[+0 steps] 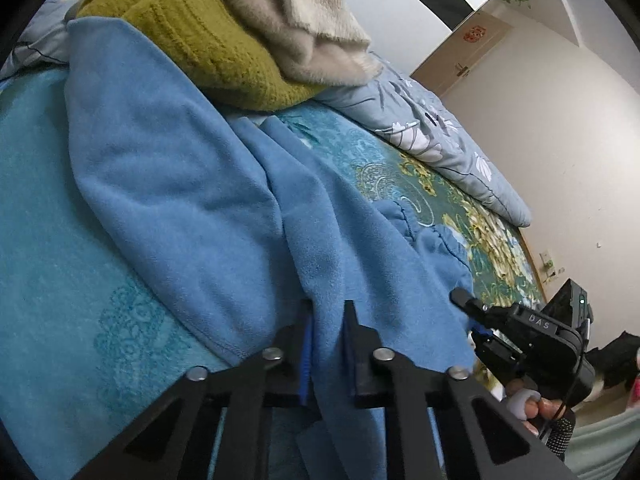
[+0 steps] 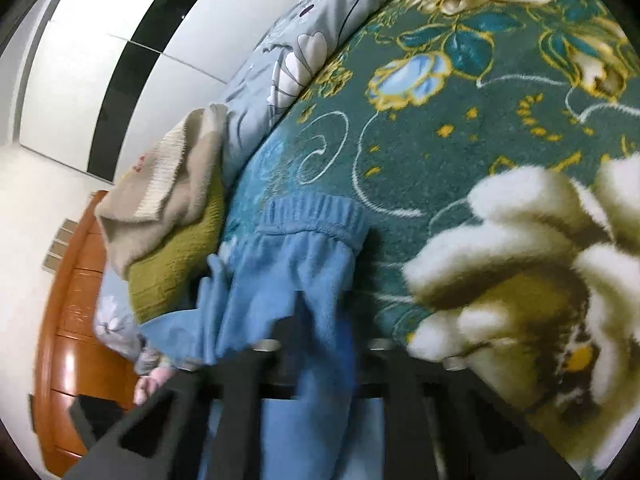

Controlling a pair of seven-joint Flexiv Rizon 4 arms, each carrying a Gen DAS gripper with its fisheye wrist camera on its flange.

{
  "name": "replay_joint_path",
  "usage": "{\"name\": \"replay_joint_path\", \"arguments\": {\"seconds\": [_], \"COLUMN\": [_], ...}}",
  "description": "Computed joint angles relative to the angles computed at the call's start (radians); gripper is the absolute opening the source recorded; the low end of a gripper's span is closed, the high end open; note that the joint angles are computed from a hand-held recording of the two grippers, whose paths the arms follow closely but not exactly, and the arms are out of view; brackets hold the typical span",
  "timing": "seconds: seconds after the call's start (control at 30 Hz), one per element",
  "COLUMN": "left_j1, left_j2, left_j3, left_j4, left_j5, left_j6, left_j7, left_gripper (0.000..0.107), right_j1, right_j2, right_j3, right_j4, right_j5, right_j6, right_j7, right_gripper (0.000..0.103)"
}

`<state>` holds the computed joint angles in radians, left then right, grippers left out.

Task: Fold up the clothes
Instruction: 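Lift and shake out the sweatpants with both grippers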

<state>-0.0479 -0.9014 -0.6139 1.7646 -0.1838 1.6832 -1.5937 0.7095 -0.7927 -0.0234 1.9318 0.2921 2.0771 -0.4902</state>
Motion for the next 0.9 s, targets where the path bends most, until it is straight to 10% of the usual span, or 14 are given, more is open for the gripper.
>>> {"name": "replay_joint_path", "arguments": {"seconds": [0.47, 0.7, 0.9], "left_j1": [0.170, 0.226, 0.182], "left_j2": [0.150, 0.143, 0.150], "left_j3": [-0.084, -0.041, 0.012], "left_j4": [0.194, 0.326, 0.356], "left_j5": [0.208, 0.292, 0.254], "left_j6": [0.330, 0.223, 0.158], "left_j7": [-0.117, -0.206, -0.215], "left_gripper": [0.006, 0.007, 0.009], "right_j1": [0.302, 0.081, 0.018], "right_j2": [0.283, 0.154, 0.067], "right_j3": [-0.236, 0.106, 0.205], "right_j4": [0.291, 0.437, 0.467], "right_j5": [0.560, 0.484, 0.443], "right_j6": [0.260, 0.408, 0.513], "right_j7": [-0.352, -0.133, -0.027], "right_gripper": [0.005, 0.005, 0.006]}}
